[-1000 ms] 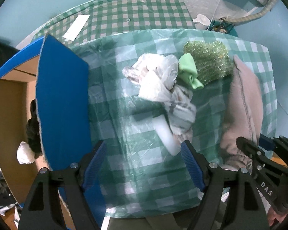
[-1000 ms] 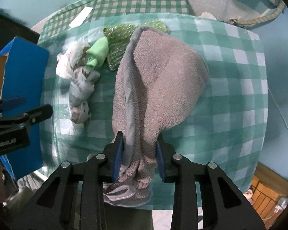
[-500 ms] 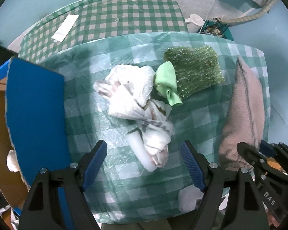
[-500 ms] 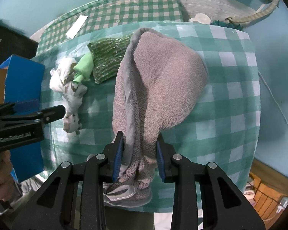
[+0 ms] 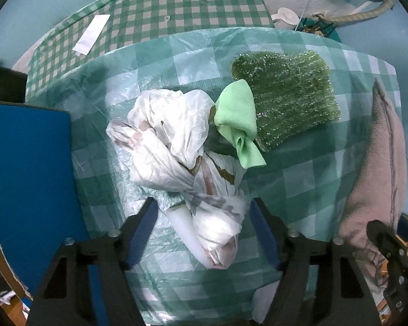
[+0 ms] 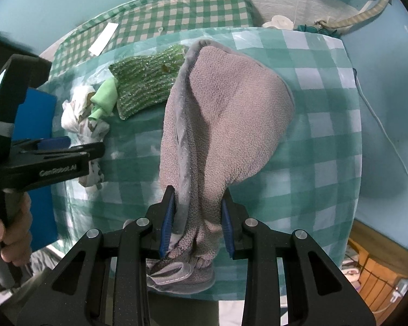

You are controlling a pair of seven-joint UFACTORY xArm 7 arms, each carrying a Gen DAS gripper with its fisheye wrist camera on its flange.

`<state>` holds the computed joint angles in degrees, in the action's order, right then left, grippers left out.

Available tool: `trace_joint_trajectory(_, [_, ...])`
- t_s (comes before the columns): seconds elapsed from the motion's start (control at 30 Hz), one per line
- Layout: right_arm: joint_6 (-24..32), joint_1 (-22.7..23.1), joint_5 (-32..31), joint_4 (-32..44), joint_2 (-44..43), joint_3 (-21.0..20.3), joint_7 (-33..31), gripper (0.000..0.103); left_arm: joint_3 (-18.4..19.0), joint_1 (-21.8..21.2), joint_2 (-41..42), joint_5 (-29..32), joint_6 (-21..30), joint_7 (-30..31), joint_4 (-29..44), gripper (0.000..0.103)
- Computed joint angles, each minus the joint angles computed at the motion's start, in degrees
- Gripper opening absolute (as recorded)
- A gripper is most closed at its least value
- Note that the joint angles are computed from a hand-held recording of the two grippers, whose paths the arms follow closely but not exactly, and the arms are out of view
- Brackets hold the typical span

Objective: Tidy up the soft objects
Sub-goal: 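Grasp the white cloth bundle with the left gripper while the right gripper holds the grey towel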

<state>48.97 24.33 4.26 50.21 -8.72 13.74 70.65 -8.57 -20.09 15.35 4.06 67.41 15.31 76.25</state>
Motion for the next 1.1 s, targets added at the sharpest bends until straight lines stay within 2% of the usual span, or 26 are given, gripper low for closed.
trace_joint_trajectory(0.1, [0.1, 0.1, 0.0, -0.1, 0.0, 0.0, 0.0, 0.030, 0.0, -0.2, 1.3, 0.2, 1.0, -0.2, 0.8, 0.056])
trace_joint_trajectory(0.17, [0.0, 0.1, 0.0, -0.2, -0.1, 0.0, -0.1, 0.030, 0.0, -0.4, 1.1, 0.7, -0.2, 0.0, 0.1, 0.052])
trace_joint_trajectory(0.2, [0.0, 0.1, -0.1, -0.2, -0.2, 0.0, -0.1, 0.030, 0.0, -0.4, 1.0, 0.8, -0.5, 0.2, -0.1, 0.047])
trace_joint_trajectory(0.43, [-0.2, 0.0, -0.5, -0.1, -0.3, 0.0, -0.5, 0.030, -0.3, 0.6, -1.0, -1.6, -2.1, 3.1, -1.7, 0.041])
trace_joint_trajectory(0.87, [1.7, 0.0, -1.2, 2.9, 0.7, 0.0, -2.1, 0.030, 0.0, 2.8, -5.9, -6.9, 1.1, 7.3, -2.1, 0.040])
trace_joint_trajectory(1.1, [3.3, 0.4, -1.9, 5.3, 1.3, 0.3, -2.0, 0.030, 0.3, 3.6, -8.5, -7.4, 1.0, 9.4, -3.0, 0.040])
